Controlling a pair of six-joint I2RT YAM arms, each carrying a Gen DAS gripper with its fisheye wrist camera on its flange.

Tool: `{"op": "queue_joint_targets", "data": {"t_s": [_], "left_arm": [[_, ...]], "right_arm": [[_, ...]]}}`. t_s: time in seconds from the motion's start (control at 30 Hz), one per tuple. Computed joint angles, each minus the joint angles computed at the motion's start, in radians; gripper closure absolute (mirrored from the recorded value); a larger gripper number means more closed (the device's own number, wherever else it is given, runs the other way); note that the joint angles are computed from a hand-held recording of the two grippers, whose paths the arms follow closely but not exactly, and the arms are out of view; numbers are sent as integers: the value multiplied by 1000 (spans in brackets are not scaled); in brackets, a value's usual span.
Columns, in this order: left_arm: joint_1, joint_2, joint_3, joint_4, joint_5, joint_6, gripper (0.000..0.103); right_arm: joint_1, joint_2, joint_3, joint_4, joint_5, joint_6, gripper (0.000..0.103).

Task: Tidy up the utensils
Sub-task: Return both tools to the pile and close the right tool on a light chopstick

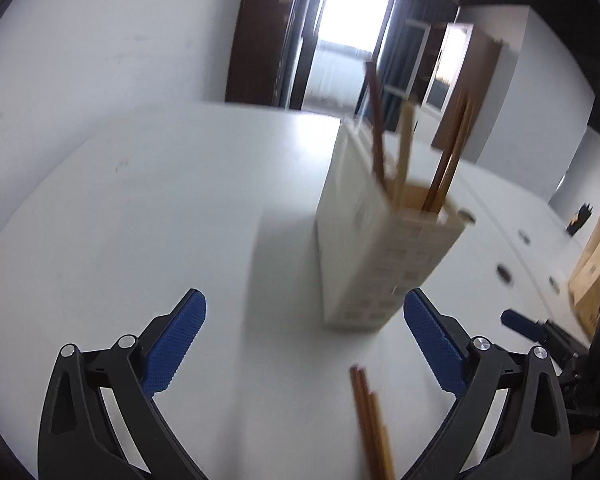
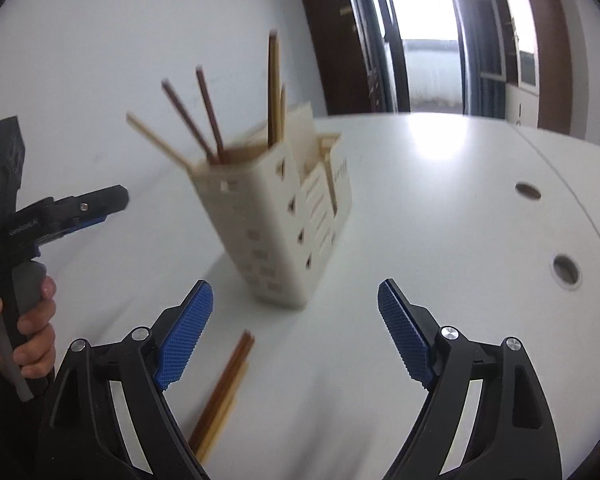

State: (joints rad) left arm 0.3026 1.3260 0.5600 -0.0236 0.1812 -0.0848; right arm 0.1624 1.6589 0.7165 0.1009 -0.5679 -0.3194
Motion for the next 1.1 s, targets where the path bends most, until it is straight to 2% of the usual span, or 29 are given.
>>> {"op": "queue_joint_targets", "data": {"t_s": [0.1, 0.13, 0.2, 0.23, 0.3, 0.47, 0.63, 0.73, 0.97, 1.0, 1.03, 1.1], "left_arm": [[-13, 248, 55, 17, -32, 15, 9], [-12, 298, 67, 31, -23, 16, 11], [-25, 374, 99, 42, -28, 33, 11], [-36, 384, 96, 54, -38, 44, 12], [-61, 411, 100, 82, -63, 59, 13], [-119, 440, 105, 102, -134, 69, 21], [-135, 461, 96, 128, -173, 77, 22], [-167, 489, 146, 97, -189, 55, 22], [-183, 515, 148, 124, -206, 57, 25], [-178, 511, 151, 118, -203, 56, 27], [-173, 509, 151, 117, -198, 55, 30], [-166, 509, 154, 113, -187, 53, 30]], "right_arm": [[77, 86, -18, 36, 65, 2, 21], [98, 104, -25, 46, 74, -2, 36], [151, 127, -40, 73, 127, -13, 55], [167, 126, -42, 72, 144, -21, 62], [195, 153, -34, 74, 155, -21, 68], [232, 194, -20, 95, 184, 1, 73], [250, 206, -23, 113, 192, 13, 73], [242, 226, -9, 109, 178, -6, 73], [293, 209, -37, 147, 245, -1, 74], [296, 209, -38, 150, 254, 4, 78], [291, 218, -33, 151, 250, 4, 88], [288, 224, -28, 149, 241, 11, 89]]}}
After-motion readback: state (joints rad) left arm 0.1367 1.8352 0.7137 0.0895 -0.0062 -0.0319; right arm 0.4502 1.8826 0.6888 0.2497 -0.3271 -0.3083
